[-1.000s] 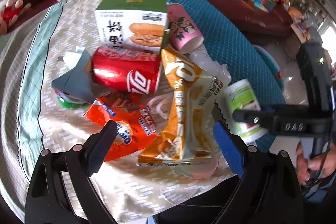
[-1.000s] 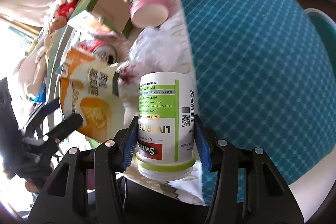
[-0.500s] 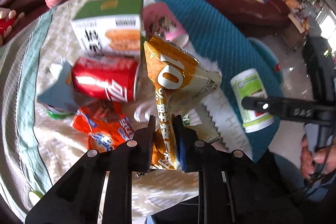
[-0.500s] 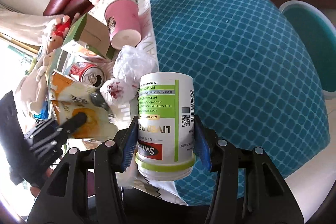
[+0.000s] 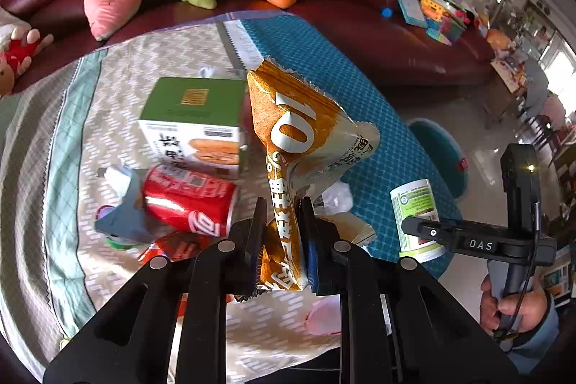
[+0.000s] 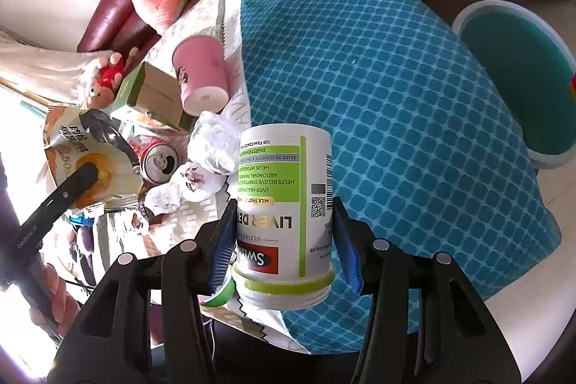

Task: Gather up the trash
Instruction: 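Carry the supplement bottle and snack bag over the bin and release both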

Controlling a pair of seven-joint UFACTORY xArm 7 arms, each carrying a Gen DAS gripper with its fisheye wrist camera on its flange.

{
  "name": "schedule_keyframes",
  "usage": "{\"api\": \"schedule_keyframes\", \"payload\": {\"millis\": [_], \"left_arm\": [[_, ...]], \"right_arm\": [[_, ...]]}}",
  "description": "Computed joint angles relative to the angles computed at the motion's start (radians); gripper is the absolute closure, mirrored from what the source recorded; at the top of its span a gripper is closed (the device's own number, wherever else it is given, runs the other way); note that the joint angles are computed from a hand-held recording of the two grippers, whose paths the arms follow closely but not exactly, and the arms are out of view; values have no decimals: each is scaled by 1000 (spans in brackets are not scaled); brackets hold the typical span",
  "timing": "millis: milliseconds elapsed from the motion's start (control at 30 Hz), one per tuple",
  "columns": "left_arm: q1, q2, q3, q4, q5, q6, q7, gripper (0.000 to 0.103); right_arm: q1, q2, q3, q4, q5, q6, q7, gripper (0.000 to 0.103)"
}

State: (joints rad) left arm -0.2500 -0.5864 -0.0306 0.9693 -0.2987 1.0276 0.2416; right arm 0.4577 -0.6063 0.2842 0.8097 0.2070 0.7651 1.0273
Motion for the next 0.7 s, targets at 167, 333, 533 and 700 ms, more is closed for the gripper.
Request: {"api": "schedule_keyframes", "payload": {"millis": [167,333,533,700], "left_arm": [[-18,16,-22,13,-5,-2,-14,83],[-35,34,-43,23,-2,-13,-30,83],[-54,62,-61,36,-3,-24,-57,83],[-77,84,-82,51,5,-31,-66,83]], "right_arm": [[-6,-75,-17,-46,7,11,6,55],[-16,-135,-30,-85,13,20,4,55],[-34,-194,-32,-108,11,50,1,55],[-50,-252,-39,-137,15,57,6,55]]}}
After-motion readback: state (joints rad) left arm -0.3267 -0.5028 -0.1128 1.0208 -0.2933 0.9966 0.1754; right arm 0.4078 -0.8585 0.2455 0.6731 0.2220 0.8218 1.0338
